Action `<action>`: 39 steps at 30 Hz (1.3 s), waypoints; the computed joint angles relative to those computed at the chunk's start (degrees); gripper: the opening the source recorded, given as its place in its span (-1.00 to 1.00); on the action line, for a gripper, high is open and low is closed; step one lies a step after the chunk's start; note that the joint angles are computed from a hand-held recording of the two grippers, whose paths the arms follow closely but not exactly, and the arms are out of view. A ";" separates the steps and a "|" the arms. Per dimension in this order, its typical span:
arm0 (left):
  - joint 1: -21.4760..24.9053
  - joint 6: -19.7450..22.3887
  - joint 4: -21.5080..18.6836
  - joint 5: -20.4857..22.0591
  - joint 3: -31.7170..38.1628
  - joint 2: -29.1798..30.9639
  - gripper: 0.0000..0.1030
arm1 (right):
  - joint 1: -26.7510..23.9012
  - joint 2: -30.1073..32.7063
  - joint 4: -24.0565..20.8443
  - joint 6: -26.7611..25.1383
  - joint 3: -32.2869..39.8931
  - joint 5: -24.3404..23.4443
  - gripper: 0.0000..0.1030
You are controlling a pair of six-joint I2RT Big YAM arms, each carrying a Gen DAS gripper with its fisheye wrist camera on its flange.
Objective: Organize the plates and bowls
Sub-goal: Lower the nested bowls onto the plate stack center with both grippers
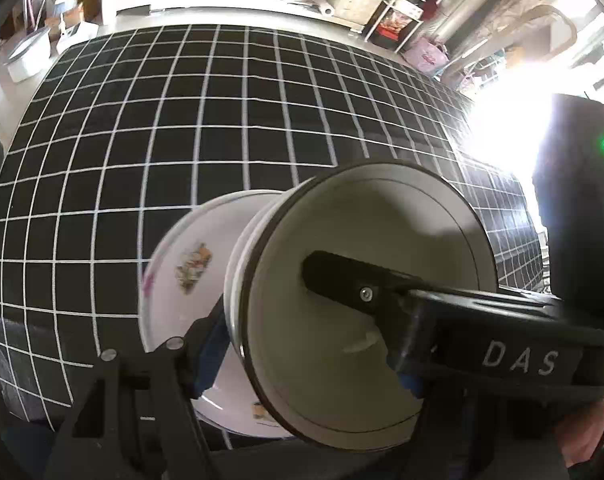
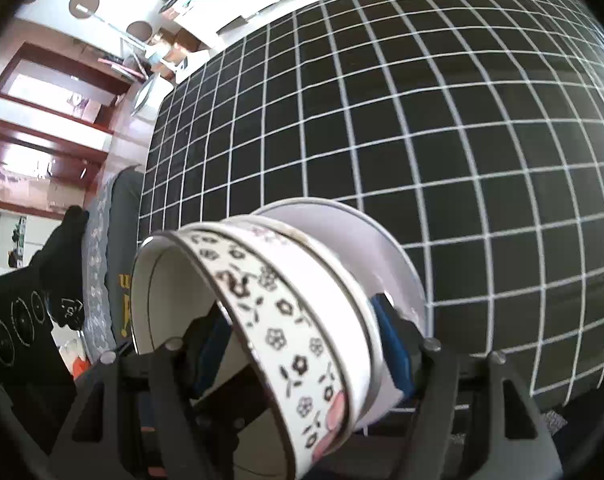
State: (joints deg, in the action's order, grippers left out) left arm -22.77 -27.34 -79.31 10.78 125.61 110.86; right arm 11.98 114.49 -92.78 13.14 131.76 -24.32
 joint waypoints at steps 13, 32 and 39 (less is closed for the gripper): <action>1.81 0.88 2.54 0.73 -4.37 -0.08 0.32 | 0.63 3.19 -2.09 -1.23 2.52 0.81 0.40; 1.58 0.98 3.25 -1.69 -5.99 -1.41 0.32 | -0.79 0.93 0.05 -2.60 -0.79 -0.82 0.40; 1.87 0.15 3.94 -3.52 -8.21 -4.02 0.32 | -1.32 -1.87 4.12 -2.19 -2.26 0.62 0.40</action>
State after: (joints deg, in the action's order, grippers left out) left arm -20.91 -27.19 -75.38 7.26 117.40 106.84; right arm 10.66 112.62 -88.66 10.95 129.50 -23.70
